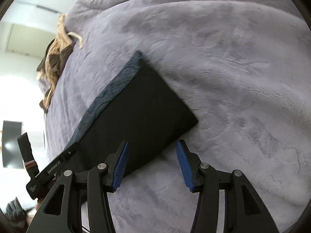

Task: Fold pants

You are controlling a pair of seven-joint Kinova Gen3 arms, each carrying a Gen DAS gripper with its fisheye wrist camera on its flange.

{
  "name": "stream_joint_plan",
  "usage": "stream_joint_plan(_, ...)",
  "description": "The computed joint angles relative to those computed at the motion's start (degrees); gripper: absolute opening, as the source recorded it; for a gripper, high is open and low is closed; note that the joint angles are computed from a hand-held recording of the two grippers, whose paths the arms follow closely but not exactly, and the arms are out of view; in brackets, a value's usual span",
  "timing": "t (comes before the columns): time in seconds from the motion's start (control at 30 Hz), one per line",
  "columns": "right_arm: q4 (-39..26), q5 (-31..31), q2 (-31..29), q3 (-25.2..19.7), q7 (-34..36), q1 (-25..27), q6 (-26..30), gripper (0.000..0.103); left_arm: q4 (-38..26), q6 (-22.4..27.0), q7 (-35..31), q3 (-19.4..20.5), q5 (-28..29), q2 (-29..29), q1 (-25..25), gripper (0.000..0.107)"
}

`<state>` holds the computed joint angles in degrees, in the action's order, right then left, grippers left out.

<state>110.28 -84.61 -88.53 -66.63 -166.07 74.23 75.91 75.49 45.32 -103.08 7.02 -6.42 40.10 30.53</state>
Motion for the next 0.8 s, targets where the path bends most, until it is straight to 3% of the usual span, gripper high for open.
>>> stream_joint_plan(0.07, 1.6, -0.9, -1.5, 0.1, -1.9, -0.9, -0.8, 0.051, -3.0, 1.7, 2.0, -1.6, -1.2, 2.8, 1.4, 0.102)
stream_joint_plan(0.1, 1.9, -0.8, -2.4, 0.4, -2.9, -1.3, -1.2, 0.031, -4.5, 3.0, 2.1, -1.1, -0.4, 4.1, 0.7, 0.102)
stream_joint_plan(0.13, 1.7, -0.1, -2.5, 0.2, -3.6, -1.1, -0.6, 0.018, -5.0, 3.3, 2.0, -0.7, 0.1, 4.6, 0.2, 0.102)
stream_joint_plan(0.17, 1.9, 0.1, -2.7, 0.1, -4.2, -1.2, -0.2, 0.013, -4.6, 2.7, 1.6, -0.5, 0.2, 4.6, -0.1, 0.103)
stream_joint_plan(0.27, 2.0, -0.7, -3.9, 0.1, -6.3, -1.6, 0.2, 0.013, -3.1, 0.5, -0.1, -0.6, -0.8, 4.1, 0.2, 0.103)
stream_joint_plan(0.43, 4.7, -4.9, -7.2, 1.8, -7.7, -4.2, -2.8, 0.017, -4.6, 4.1, -0.5, -0.4, 0.1, 3.5, -0.4, 0.103)
stream_joint_plan(0.5, 4.8, -6.2, -8.3, 2.2, -7.7, -4.8, -3.9, 0.041, -3.4, 4.7, -2.1, 0.7, 1.3, 2.3, -1.9, 0.103)
stream_joint_plan(0.57, 4.4, -7.3, -9.7, 2.3, -8.1, -5.0, -5.0, 0.053, -1.2, 4.4, -3.9, 1.8, 2.7, 0.9, -3.2, 0.103)
stream_joint_plan(0.7, 4.5, -10.2, -13.0, 2.2, -9.5, -4.8, -7.4, 0.053, 3.1, 3.7, -6.9, 2.8, 4.3, -0.4, -4.1, 0.103)
stream_joint_plan(0.8, 4.9, -12.2, -14.9, 1.8, -10.4, -4.3, -8.1, 0.053, 7.3, -0.9, -7.0, 2.1, 4.0, -1.7, -3.6, 0.103)
